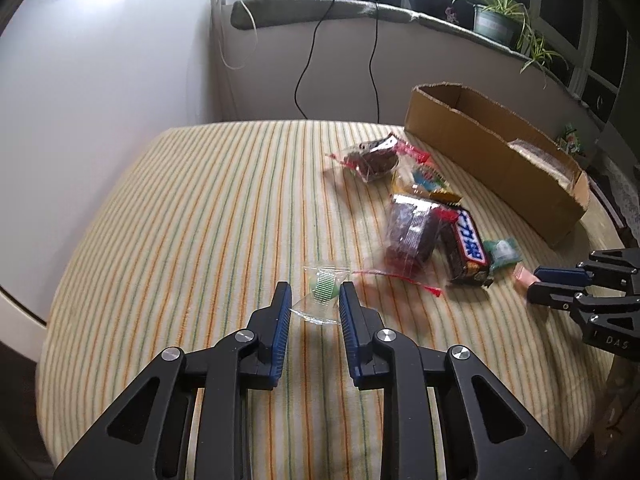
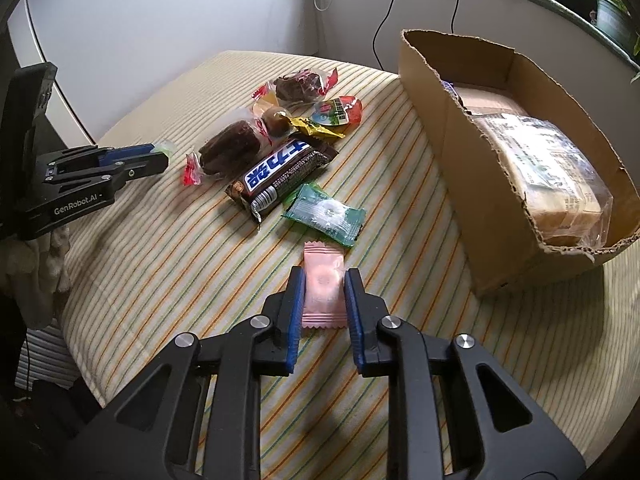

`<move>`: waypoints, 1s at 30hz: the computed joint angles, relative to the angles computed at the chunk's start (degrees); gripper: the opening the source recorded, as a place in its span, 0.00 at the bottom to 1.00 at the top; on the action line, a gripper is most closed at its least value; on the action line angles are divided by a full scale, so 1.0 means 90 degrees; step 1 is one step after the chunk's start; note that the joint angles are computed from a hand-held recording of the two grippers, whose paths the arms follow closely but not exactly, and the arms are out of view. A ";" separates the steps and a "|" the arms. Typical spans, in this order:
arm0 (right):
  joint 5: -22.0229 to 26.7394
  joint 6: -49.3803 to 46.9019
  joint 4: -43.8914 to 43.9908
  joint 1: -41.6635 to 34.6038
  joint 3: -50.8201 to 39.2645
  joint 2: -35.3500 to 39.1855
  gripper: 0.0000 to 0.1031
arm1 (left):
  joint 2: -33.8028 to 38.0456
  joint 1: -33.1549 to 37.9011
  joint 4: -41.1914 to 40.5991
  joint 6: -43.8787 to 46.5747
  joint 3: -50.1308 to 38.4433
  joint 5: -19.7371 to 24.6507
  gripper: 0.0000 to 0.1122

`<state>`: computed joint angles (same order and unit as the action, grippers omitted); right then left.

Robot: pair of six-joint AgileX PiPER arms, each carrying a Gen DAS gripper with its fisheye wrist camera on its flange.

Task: Organize snacks
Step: 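Grasp the clear mint bag with the left tool while the right tool grasps the pink candy, then carry the mint bag and pink candy into the box and open both tools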

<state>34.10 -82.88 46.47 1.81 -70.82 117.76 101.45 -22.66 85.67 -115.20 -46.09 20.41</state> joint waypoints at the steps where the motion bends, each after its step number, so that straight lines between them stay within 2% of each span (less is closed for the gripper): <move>1: 0.0010 -0.0013 -0.0003 -0.0005 0.0011 -0.0022 0.20 | -0.0046 -0.0014 0.0026 -0.0021 0.0012 0.0015 0.20; 17: 0.0414 -0.0084 0.0250 -0.0137 0.0083 -0.0622 0.20 | -0.0494 -0.0143 0.0228 -0.0267 0.0078 0.0018 0.20; 23: 0.0616 -0.0162 0.0395 -0.0241 0.0001 -0.0697 0.20 | -0.0543 -0.0182 0.0050 -0.0011 -0.0089 -0.0013 0.20; 30: 0.0932 -0.0125 0.0517 -0.0394 -0.0274 -0.0732 0.20 | -0.0312 -0.0191 -0.0486 0.0763 -0.0727 -0.0091 0.20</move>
<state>42.49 -84.00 51.13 -1.73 -73.28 111.17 98.64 -24.38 81.29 -108.34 -52.64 19.59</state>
